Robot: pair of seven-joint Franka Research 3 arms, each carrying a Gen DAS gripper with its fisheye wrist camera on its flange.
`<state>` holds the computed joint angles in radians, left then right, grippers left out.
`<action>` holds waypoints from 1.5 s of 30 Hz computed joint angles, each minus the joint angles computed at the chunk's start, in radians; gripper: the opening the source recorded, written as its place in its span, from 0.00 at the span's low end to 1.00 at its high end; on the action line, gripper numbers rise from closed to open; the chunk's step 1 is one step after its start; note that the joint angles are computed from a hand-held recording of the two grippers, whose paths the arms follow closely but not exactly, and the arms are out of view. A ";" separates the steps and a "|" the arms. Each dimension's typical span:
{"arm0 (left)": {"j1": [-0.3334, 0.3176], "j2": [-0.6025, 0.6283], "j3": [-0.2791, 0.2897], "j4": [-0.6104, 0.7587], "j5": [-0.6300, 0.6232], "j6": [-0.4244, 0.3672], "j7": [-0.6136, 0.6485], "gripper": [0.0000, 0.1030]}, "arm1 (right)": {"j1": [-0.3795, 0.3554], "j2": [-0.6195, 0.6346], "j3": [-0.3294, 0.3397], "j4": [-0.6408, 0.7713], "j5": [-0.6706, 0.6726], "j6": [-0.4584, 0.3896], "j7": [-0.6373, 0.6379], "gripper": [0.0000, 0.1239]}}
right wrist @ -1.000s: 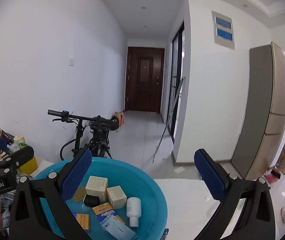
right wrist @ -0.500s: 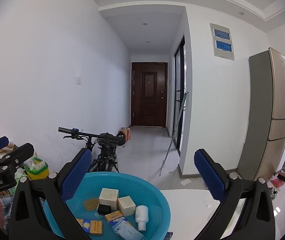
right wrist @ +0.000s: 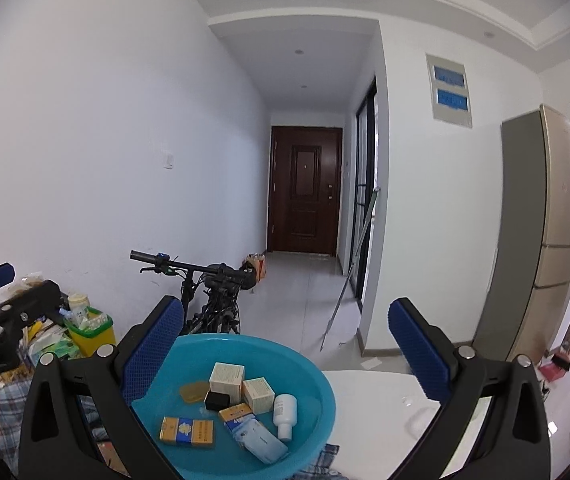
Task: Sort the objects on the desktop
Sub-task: 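Raise both open tools out of the basin, then move both open tools back over the cloth of remaining items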
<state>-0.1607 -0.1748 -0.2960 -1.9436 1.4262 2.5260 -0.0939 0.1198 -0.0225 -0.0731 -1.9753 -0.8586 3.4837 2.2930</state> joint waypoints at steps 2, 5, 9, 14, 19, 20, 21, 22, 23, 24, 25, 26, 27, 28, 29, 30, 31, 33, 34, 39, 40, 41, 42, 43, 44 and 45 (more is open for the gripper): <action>-0.007 -0.031 -0.005 -0.029 -0.016 -0.003 0.010 0.99 | 0.008 -0.050 -0.019 -0.051 -0.035 0.026 0.024 0.83; -0.012 -0.085 -0.017 -0.080 -0.051 0.007 0.021 0.99 | 0.048 -0.115 -0.069 -0.115 -0.079 0.045 0.050 0.83; -0.011 -0.169 -0.048 -0.159 -0.090 0.011 0.020 0.99 | 0.070 -0.214 -0.094 -0.231 -0.048 0.053 -0.008 0.83; -0.011 -0.276 -0.099 -0.246 -0.153 -0.011 0.035 1.00 | 0.125 -0.333 -0.156 -0.350 -0.039 0.033 -0.046 0.83; -0.003 -0.372 -0.147 -0.309 -0.200 -0.022 0.021 1.00 | 0.185 -0.442 -0.222 -0.442 -0.033 0.019 -0.081 0.83; -0.001 -0.386 -0.156 -0.316 -0.207 -0.027 0.022 1.00 | 0.186 -0.460 -0.224 -0.457 -0.023 0.020 -0.094 0.83; 0.000 -0.401 -0.168 -0.323 -0.217 -0.038 0.026 1.00 | 0.184 -0.479 -0.223 -0.472 -0.010 0.019 -0.107 0.83; 0.004 -0.409 -0.172 -0.325 -0.224 -0.039 0.031 1.00 | 0.187 -0.490 -0.225 -0.481 0.002 0.017 -0.118 0.83; 0.008 -0.416 -0.177 -0.328 -0.229 -0.039 0.033 1.00 | 0.192 -0.501 -0.229 -0.490 0.012 0.014 -0.129 0.83; 0.012 -0.421 -0.182 -0.330 -0.234 -0.040 0.035 1.00 | 0.198 -0.511 -0.235 -0.498 0.021 0.013 -0.140 0.83; 0.013 -0.430 -0.186 -0.337 -0.241 -0.041 0.040 1.00 | 0.203 -0.518 -0.237 -0.505 0.033 0.013 -0.151 0.83; 0.015 -0.434 -0.190 -0.342 -0.248 -0.042 0.045 1.00 | 0.205 -0.521 -0.238 -0.512 0.046 0.013 -0.163 0.83; 0.015 -0.436 -0.193 -0.347 -0.259 -0.046 0.054 1.00 | 0.213 -0.524 -0.244 -0.519 0.053 0.009 -0.175 0.83; 0.014 -0.437 -0.195 -0.353 -0.270 -0.048 0.065 1.00 | 0.226 -0.525 -0.253 -0.523 0.058 -0.001 -0.187 0.83; 0.013 -0.434 -0.195 -0.360 -0.281 -0.049 0.075 1.00 | 0.239 -0.524 -0.262 -0.527 0.065 -0.011 -0.198 0.83; 0.012 -0.427 -0.194 -0.365 -0.293 -0.050 0.085 1.00 | 0.253 -0.525 -0.274 -0.538 0.068 -0.022 -0.209 0.83; 0.011 -0.418 -0.191 -0.374 -0.307 -0.047 0.088 1.00 | 0.279 -0.520 -0.294 -0.543 0.070 -0.039 -0.219 0.83; 0.006 -0.402 -0.179 -0.396 -0.327 -0.021 0.084 1.00 | 0.346 -0.508 -0.349 -0.551 0.072 -0.075 -0.242 0.83; 0.002 -0.388 -0.170 -0.409 -0.341 -0.005 0.088 1.00 | 0.360 -0.500 -0.362 -0.558 0.080 -0.086 -0.253 0.83; -0.014 -0.320 -0.136 -0.451 -0.400 0.068 0.100 1.00 | 0.395 -0.464 -0.394 -0.595 0.131 -0.134 -0.316 0.83; -0.020 -0.305 -0.126 -0.458 -0.418 0.086 0.110 1.00 | 0.410 -0.464 -0.408 -0.606 0.137 -0.143 -0.331 0.83; -0.023 -0.289 -0.122 -0.464 -0.432 0.098 0.117 1.00 | 0.418 -0.459 -0.417 -0.616 0.146 -0.147 -0.345 0.83; -0.023 -0.275 -0.124 -0.467 -0.441 0.099 0.117 1.00 | 0.419 -0.456 -0.419 -0.627 0.157 -0.152 -0.356 0.83; -0.022 -0.266 -0.128 -0.471 -0.443 0.099 0.111 1.00 | 0.430 -0.454 -0.431 -0.639 0.169 -0.156 -0.368 0.83; -0.022 -0.258 -0.129 -0.475 -0.445 0.103 0.106 1.00 | 0.453 -0.457 -0.453 -0.649 0.178 -0.165 -0.383 0.83; -0.025 -0.249 -0.129 -0.479 -0.450 0.105 0.103 1.00 | 0.484 -0.460 -0.481 -0.654 0.188 -0.179 -0.400 0.83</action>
